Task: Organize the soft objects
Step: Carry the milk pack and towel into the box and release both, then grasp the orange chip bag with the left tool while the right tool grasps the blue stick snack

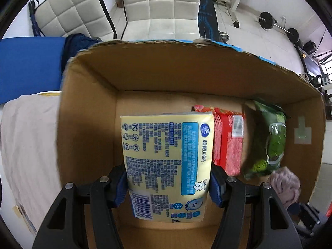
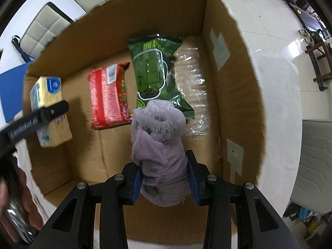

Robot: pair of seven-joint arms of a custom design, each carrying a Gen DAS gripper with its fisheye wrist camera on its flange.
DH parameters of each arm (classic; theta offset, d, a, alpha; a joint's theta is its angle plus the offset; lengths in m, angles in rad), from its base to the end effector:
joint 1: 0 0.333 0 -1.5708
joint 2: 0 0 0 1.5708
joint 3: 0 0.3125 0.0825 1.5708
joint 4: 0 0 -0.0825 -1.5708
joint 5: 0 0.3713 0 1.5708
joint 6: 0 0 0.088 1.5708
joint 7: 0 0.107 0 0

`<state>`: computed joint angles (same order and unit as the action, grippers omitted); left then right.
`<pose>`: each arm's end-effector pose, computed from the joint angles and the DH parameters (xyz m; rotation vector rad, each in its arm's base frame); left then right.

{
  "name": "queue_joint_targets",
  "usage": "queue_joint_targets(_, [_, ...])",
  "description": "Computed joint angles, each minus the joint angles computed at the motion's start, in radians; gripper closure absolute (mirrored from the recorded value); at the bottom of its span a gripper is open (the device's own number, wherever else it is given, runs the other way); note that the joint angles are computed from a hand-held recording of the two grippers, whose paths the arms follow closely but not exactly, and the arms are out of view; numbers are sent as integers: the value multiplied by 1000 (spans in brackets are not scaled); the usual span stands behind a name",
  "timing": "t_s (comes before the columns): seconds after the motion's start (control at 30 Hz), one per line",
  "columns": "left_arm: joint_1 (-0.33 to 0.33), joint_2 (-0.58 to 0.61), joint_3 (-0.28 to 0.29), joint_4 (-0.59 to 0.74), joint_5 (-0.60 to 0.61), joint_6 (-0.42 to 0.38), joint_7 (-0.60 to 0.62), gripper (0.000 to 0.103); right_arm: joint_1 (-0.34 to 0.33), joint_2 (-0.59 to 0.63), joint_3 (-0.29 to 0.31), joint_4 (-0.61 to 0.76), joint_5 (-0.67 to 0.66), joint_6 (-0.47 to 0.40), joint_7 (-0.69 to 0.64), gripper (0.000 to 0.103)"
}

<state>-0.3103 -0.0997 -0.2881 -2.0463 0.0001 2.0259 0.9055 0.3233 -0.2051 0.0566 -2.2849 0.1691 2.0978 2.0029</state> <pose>0.4304 -0.2980 0.4907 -2.2645 2.1173 -0.1085 0.4349 0.1832 0.4418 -2.0164 2.3138 0.1829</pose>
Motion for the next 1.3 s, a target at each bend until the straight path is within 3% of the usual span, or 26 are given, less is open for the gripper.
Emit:
queue_joint_targets(0.1, [2, 43, 6, 25, -13, -13, 19, 42, 0, 16, 0, -7, 4, 6, 0, 60])
queue_joint_targets(0.17, [1, 65, 10, 40, -12, -27, 17, 42, -1, 41, 1, 5, 6, -3, -1, 46])
queue_joint_targets(0.3, [6, 75, 23, 39, -57, -23, 22, 39, 3, 50, 6, 10, 28, -2, -26, 33])
queue_joint_targets(0.37, [5, 70, 22, 40, -49, -22, 16, 34, 9, 51, 15, 21, 17, -8, -19, 22])
queue_joint_targets(0.53, [7, 26, 21, 32, -67, -24, 13, 32, 28, 42, 38, 40, -35, 1, 19, 7])
queue_joint_targets(0.63, [6, -21, 12, 20, -63, -33, 9, 13, 35, 24, 38, 37, -44, 1, 31, 7])
queue_joint_targets(0.73, [6, -81, 2, 3, -49, -47, 5, 8, 36, -10, 34, 27, -62, 7, 47, 0])
queue_joint_targets(0.97, [2, -231, -40, -35, -11, -46, -26, 7, 48, -123, 39, -8, -126, -13, 63, 0])
queue_joint_targets(1.3, [-10, -405, -112, -55, 14, -107, -82, 7, 70, -327, 61, -54, -196, -89, 121, 0])
